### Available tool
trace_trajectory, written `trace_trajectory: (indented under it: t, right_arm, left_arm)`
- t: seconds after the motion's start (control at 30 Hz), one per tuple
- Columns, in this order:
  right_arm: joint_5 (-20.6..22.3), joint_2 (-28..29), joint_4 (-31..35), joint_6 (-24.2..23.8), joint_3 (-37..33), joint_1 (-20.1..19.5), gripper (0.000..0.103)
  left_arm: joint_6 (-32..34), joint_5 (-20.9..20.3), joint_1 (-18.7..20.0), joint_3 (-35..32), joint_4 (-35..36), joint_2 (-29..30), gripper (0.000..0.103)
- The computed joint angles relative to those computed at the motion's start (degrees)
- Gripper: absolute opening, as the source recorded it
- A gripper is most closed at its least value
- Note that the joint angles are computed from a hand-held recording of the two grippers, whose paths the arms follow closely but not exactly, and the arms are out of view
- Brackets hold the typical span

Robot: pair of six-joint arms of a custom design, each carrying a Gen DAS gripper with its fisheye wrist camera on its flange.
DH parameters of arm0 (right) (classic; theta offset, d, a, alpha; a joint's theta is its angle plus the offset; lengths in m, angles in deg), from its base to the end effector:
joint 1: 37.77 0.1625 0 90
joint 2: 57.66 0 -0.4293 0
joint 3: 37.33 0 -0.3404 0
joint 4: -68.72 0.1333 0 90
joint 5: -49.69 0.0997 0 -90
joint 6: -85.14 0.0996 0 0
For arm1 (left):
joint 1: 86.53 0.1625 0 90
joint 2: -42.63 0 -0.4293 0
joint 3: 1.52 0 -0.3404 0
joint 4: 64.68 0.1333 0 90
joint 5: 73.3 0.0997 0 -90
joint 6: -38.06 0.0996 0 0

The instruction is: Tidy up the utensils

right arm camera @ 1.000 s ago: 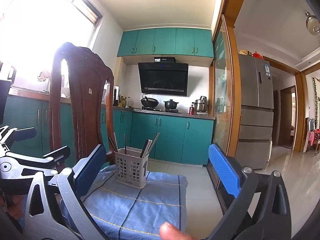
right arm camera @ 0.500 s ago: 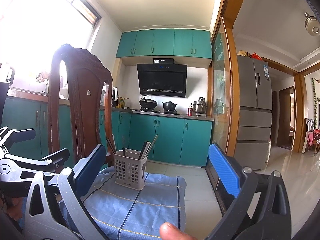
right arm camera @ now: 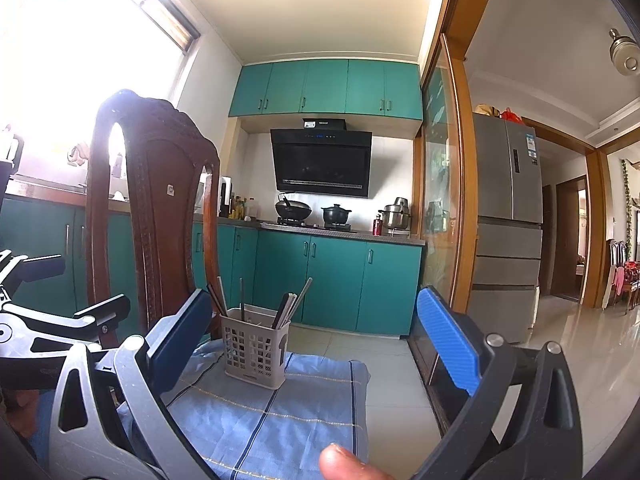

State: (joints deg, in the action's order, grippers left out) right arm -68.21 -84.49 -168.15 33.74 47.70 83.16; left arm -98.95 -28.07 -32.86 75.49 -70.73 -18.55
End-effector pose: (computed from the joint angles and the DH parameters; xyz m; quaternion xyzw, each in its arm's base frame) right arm 0.4099 -0.5154 0.1646 0.3301 -0.6335 0.6368 0.2902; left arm -0.1840 -0.5936 0.3355 0.2625 0.7010 -0.5778 0.3254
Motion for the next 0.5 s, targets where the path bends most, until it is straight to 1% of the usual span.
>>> trace_trajectory:
  t: [0.23,0.4,0.43,0.5]
  right_arm:
    - [-0.3,0.8,2.6,0.0,-2.4,-0.5,0.100]
    - [-1.4,1.5,5.4,0.6,-4.6,-1.3,0.100]
    - [-2.1,1.7,6.7,1.5,-5.4,-1.7,0.100]
    - [-5.9,2.9,10.5,3.8,-8.7,-2.5,0.100]
  left_arm:
    - [-0.9,0.7,1.3,-4.0,3.0,2.3,0.099]
    - [-3.3,0.8,2.5,-8.5,7.6,4.9,0.099]
    - [-4.2,0.7,2.8,-10.0,9.4,5.7,0.099]
    - [-6.7,-0.3,3.2,-13.6,13.8,7.7,0.099]
